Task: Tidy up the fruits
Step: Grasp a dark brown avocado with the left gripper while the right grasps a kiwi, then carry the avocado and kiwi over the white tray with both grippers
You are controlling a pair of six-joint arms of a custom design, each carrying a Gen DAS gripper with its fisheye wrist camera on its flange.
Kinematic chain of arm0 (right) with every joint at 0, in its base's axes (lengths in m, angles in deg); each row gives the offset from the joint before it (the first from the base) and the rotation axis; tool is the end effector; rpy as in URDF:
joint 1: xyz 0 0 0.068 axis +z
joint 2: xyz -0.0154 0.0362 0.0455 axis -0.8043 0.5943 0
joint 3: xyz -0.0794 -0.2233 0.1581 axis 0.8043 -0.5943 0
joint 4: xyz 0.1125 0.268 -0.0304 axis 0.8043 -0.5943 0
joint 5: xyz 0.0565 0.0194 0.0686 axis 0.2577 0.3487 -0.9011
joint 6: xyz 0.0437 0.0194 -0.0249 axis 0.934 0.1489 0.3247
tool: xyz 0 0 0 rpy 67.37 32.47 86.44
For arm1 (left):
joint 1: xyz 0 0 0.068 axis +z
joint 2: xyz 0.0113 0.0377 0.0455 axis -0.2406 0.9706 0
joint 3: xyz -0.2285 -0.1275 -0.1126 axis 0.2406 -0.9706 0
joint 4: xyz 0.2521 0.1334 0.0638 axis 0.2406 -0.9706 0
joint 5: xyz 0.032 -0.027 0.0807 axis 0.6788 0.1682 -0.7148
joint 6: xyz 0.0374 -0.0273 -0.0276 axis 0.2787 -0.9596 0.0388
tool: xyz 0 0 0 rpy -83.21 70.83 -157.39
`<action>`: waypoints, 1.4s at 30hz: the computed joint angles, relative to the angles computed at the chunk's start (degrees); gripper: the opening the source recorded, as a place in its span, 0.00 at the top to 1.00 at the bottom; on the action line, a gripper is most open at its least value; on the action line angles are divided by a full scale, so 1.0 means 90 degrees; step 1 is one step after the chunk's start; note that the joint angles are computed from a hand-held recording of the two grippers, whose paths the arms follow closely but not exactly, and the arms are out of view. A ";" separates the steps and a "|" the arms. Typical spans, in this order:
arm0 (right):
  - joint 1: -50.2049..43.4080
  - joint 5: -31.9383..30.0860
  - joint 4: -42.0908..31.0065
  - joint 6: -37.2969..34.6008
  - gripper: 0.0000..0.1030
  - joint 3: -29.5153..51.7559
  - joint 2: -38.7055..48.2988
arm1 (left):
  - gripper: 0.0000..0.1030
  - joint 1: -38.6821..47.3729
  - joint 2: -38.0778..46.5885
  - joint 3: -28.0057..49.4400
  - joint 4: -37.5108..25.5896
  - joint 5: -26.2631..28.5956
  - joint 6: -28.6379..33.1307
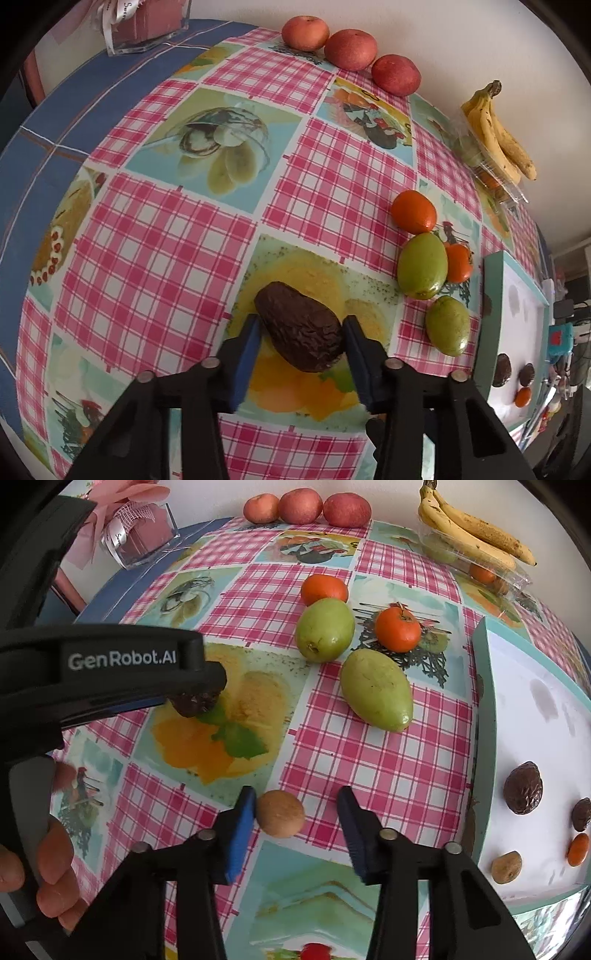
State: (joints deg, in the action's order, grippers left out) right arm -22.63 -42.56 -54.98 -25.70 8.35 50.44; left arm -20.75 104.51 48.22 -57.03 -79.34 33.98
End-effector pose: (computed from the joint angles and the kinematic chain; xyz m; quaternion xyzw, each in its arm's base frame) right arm 0.1899 0.1144 0.0733 -0.1633 0.9732 0.0676 0.1473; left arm 0.2181 -0.0308 0.0893 -0.1803 0.9644 -0.1176 0.1533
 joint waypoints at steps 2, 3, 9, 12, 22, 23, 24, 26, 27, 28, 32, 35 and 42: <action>0.0044 0.0017 -0.0052 -0.0016 0.65 -0.0018 -0.0061 | 0.59 -0.0056 -0.0075 0.0007 -0.0075 -0.0085 -0.0009; 0.0062 0.0015 -0.0065 -0.0017 0.69 -0.0021 -0.0078 | 0.59 -0.0061 -0.0068 0.0022 -0.0074 -0.0109 -0.0002; 0.0096 -0.0157 -0.0027 -0.0065 0.73 -0.0133 -0.0224 | 0.60 0.0019 -0.0415 -0.0023 -0.0174 -0.0146 -0.0015; 0.0040 -0.0211 -0.0091 -0.0070 0.73 -0.0187 -0.0509 | 0.60 -0.0018 -0.0776 -0.0050 -0.0332 -0.0256 -0.0032; -0.0984 -0.0229 -0.0696 -0.0346 0.73 -0.0336 -0.1889 | 0.60 -0.0508 -0.1697 0.0072 -0.0757 -0.0631 -0.0277; -0.1178 -0.0284 -0.0697 -0.0413 0.73 -0.0314 -0.1905 | 0.60 -0.0593 -0.1767 0.0090 -0.0785 -0.0672 -0.0324; -0.1386 -0.0344 -0.0745 -0.0475 0.73 -0.0311 -0.1997 | 0.60 -0.0731 -0.1860 0.0115 -0.0822 -0.0737 -0.0391; -0.1827 -0.0508 -0.0788 -0.0642 0.73 -0.0264 -0.2062 | 0.60 -0.0982 -0.1944 0.0171 -0.0848 -0.0874 -0.0510; -0.2014 -0.0570 -0.0790 -0.0680 0.73 -0.0252 -0.2085 | 0.60 -0.1128 -0.1990 0.0207 -0.0871 -0.0945 -0.0569; -0.2237 -0.0647 -0.0799 -0.0725 0.73 -0.0231 -0.2107 | 0.60 -0.1218 -0.2001 0.0225 -0.0868 -0.0989 -0.0604; -0.3179 -0.0940 -0.0930 -0.1015 0.73 -0.0107 -0.2164 | 0.60 -0.1796 -0.2044 0.0386 -0.0896 -0.1239 -0.0816; -0.3853 -0.1088 -0.1052 -0.1196 0.73 -0.0006 -0.2211 | 0.60 -0.2201 -0.1933 0.0541 -0.0845 -0.1381 -0.0943; -0.5355 -0.1515 -0.1150 -0.1630 0.73 0.0246 -0.2133 | 0.60 -0.3166 -0.1340 0.1042 -0.0706 -0.1787 -0.1112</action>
State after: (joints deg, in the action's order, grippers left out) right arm -70.82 -56.20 -65.33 -40.38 10.56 31.24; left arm -49.25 92.45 57.59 -63.39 -95.42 23.97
